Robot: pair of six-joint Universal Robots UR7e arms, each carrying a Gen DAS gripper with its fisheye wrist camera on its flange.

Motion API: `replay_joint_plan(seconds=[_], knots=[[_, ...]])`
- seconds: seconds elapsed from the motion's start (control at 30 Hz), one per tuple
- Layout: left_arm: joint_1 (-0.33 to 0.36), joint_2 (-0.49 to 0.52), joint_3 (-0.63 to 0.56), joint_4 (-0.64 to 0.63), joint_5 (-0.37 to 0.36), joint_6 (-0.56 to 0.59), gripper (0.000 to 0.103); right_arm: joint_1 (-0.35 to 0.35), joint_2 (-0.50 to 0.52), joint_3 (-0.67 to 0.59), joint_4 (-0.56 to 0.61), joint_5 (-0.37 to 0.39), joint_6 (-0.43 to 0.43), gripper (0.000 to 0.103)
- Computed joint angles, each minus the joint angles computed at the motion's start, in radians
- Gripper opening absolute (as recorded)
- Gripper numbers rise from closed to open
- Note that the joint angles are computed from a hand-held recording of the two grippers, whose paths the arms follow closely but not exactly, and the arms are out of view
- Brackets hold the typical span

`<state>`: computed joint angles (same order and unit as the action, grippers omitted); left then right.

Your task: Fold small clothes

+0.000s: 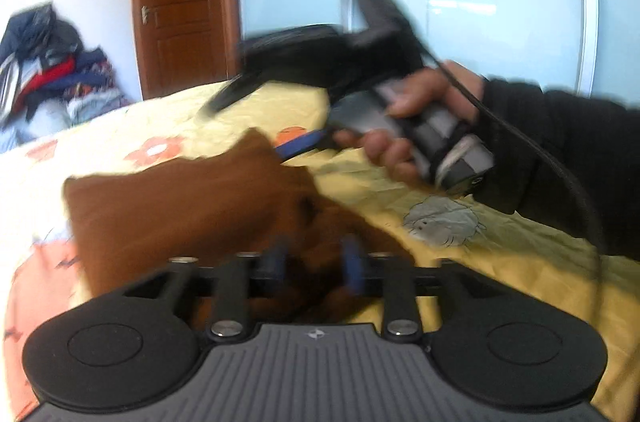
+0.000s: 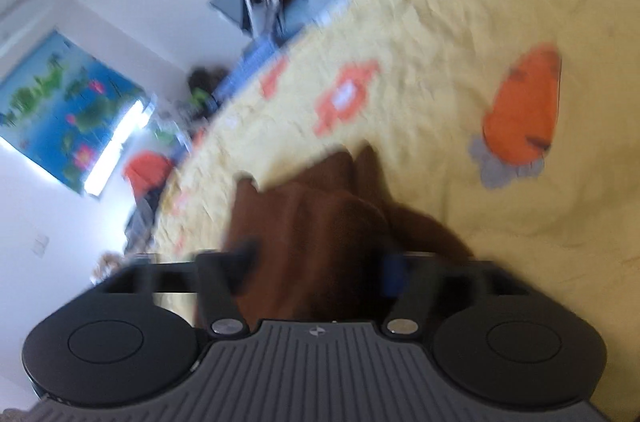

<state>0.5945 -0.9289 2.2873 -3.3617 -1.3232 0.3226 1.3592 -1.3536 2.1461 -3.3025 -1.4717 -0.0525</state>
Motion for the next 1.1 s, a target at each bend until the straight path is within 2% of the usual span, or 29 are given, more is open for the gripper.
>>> replay_joint_plan(seconds=[0.03, 0.07, 0.17, 0.23, 0.33, 0.4, 0.43, 0.47, 0.5, 0.53, 0.57, 0.6, 0.67, 0.73, 0.87, 0.97, 1.0, 1.03, 1.07, 1.1], knots=[[0.007, -0.037, 0.024, -0.010, 0.005, -0.019, 0.082, 0.004, -0.004, 0.010, -0.044, -0.005, -0.020, 0.102], [0.029, -0.063, 0.031, -0.031, 0.013, -0.028, 0.096, 0.004, -0.012, 0.011, -0.046, -0.009, -0.034, 0.102], [0.101, -0.100, -0.014, -0.021, 0.038, -0.076, 0.096, 0.009, -0.010, -0.019, 0.017, -0.093, -0.031, 0.102], [0.146, -0.087, -0.086, 0.020, 0.080, -0.178, 0.096, 0.008, 0.009, -0.048, 0.090, -0.131, -0.024, 0.102], [0.264, -0.031, -0.255, 0.206, -0.005, -0.427, 0.096, 0.009, 0.029, -0.062, 0.134, -0.104, -0.054, 0.103], [0.338, 0.025, -0.371, 0.344, -0.139, -0.549, 0.095, 0.018, 0.045, -0.086, 0.171, -0.098, -0.060, 0.103], [0.362, 0.052, -0.420, 0.398, -0.182, -0.583, 0.095, 0.021, 0.051, -0.094, 0.185, -0.086, -0.065, 0.103], [0.373, 0.078, -0.456, 0.435, -0.213, -0.590, 0.084, 0.018, 0.056, -0.102, 0.199, -0.069, -0.069, 0.102], [0.372, 0.099, -0.473, 0.432, -0.218, -0.567, 0.070, 0.018, 0.058, -0.107, 0.212, -0.056, -0.073, 0.093], [0.365, 0.112, -0.492, 0.471, -0.189, -0.555, 0.030, 0.015, 0.059, -0.115, 0.238, -0.047, -0.071, 0.070], [0.361, 0.127, -0.513, 0.496, -0.163, -0.553, 0.025, 0.017, 0.062, -0.127, 0.268, -0.063, -0.056, 0.054], [0.354, 0.138, -0.517, 0.480, -0.142, -0.549, 0.022, 0.019, 0.067, -0.132, 0.275, -0.082, -0.046, 0.032], [0.335, 0.128, -0.517, 0.466, -0.088, -0.520, 0.015, 0.013, 0.066, -0.114, 0.234, -0.057, -0.045, 0.031], [0.328, 0.113, -0.507, 0.427, -0.079, -0.456, 0.014, 0.020, 0.063, -0.097, 0.189, -0.019, -0.063, 0.030], [0.293, 0.110, -0.517, 0.335, 0.053, -0.310, 0.014, 0.039, 0.120, -0.136, 0.118, 0.083, -0.081, 0.028], [0.293, 0.125, -0.535, 0.273, 0.136, -0.256, 0.017, 0.056, 0.201, -0.205, 0.082, 0.087, -0.048, 0.030], [0.294, 0.128, -0.538, 0.284, 0.172, -0.255, 0.019, 0.063, 0.221, -0.229, 0.103, 0.051, -0.036, 0.037], [0.302, 0.114, -0.536, 0.337, 0.181, -0.295, 0.019, 0.072, 0.236, -0.248, 0.131, 0.000, -0.010, 0.054], [0.318, 0.091, -0.525, 0.384, 0.155, -0.351, 0.019, 0.079, 0.240, -0.251, 0.144, -0.047, 0.019, 0.062], [0.336, 0.061, -0.495, 0.390, 0.110, -0.389, 0.021, 0.081, 0.233, -0.232, 0.131, -0.061, 0.026, 0.065]])
